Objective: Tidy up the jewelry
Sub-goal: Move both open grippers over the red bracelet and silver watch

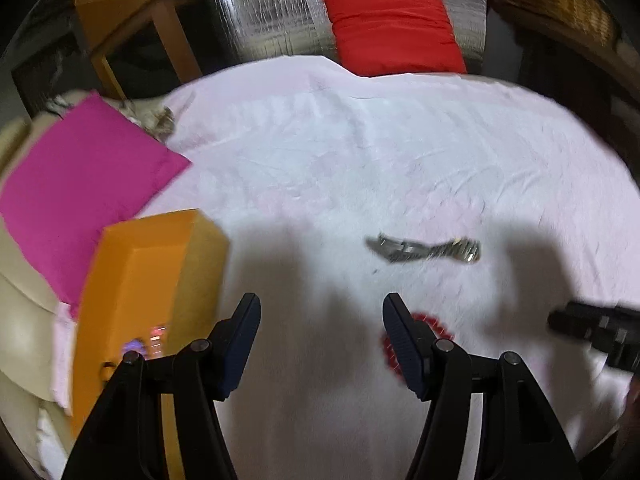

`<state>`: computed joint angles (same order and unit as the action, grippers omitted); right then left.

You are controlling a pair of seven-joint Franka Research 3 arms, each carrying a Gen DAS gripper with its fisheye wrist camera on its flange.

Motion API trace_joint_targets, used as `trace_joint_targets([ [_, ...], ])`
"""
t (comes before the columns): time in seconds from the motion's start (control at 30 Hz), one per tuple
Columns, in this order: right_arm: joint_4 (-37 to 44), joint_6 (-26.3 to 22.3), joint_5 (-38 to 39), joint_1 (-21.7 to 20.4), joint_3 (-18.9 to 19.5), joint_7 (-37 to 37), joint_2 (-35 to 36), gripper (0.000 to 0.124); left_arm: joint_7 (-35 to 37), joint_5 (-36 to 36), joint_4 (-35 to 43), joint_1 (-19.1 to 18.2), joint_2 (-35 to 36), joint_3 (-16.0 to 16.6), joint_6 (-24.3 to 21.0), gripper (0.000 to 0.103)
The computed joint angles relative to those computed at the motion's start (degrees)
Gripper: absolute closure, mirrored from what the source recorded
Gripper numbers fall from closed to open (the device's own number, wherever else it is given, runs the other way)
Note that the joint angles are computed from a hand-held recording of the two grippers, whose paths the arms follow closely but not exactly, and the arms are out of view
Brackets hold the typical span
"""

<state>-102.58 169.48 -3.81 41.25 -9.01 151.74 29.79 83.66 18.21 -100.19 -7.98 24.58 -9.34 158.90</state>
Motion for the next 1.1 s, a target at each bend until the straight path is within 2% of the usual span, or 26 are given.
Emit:
trace_joint_targets([
  [0.07, -0.25, 0.17, 0.46, -0.53, 0.49, -0.39, 0.0, 0.061, 3.03, -4.03, 3.0, 1.88, 2.29, -2.82, -1.62, 0.039],
  [0.2, -1.08, 0.27, 0.62, -0.27, 0.02, -0.31, -0.39, 0.061, 6.46, -9.83, 10.8, 2.73, 8.02, -5.73, -6.21, 0.039],
  [0.37, -2.53, 0.76, 0.24, 0.31, -0.76, 0.45, -1.22, 0.061, 7.36, -15.12, 18.43, 2.43, 14.11, -6.87, -9.48, 0.039],
  [0.53, -3.43, 1.26, -0.31, 0.65, -1.3, 1.18, -1.75, 0.061, 7.49, -18.54, 21.79, 2.61, 17.82, -7.67, -9.83, 0.04],
  [0.6, -3.3, 1.13, -0.37, 0.53, -1.16, 1.07, -1.67, 0.061, 8.51, -20.42, 22.09, 3.53, 18.65, -8.95, -9.64, 0.059],
  [0.67, -2.7, 0.75, -0.36, 0.35, -0.84, 0.75, -1.32, 0.061, 10.16, -22.08, 22.37, 4.2, 19.44, -10.13, -9.97, 0.071],
  [0.73, -1.99, 0.24, -0.51, 0.31, -0.72, 0.55, -0.86, 0.061, 10.17, -22.23, 21.64, 3.71, 19.39, -9.57, -8.32, 0.074],
  [0.8, -1.22, -0.33, -0.72, 0.29, -0.58, 0.32, -0.38, 0.061, 11.11, -23.75, 20.18, 4.87, 18.94, -10.78, -5.2, 0.087],
  [0.87, -0.32, -1.0, -1.01, 0.32, -0.44, 0.17, 0.16, 0.061, 12.42, -24.54, 19.08, 5.9, 18.19, -11.7, -3.68, 0.093],
  [0.97, 0.91, -1.82, -1.27, 0.17, -0.07, -0.19, 0.93, 0.061, 12.95, -22.82, 17.23, 5.33, 16.1, -10.2, -3.0, 0.103],
  [1.1, 2.97, -2.9, -1.24, -0.23, 0.6, -0.53, 2.29, 0.061, 14.46, -22.61, 10.78, 7.13, 11.54, -10.25, 0.51, 0.103],
])
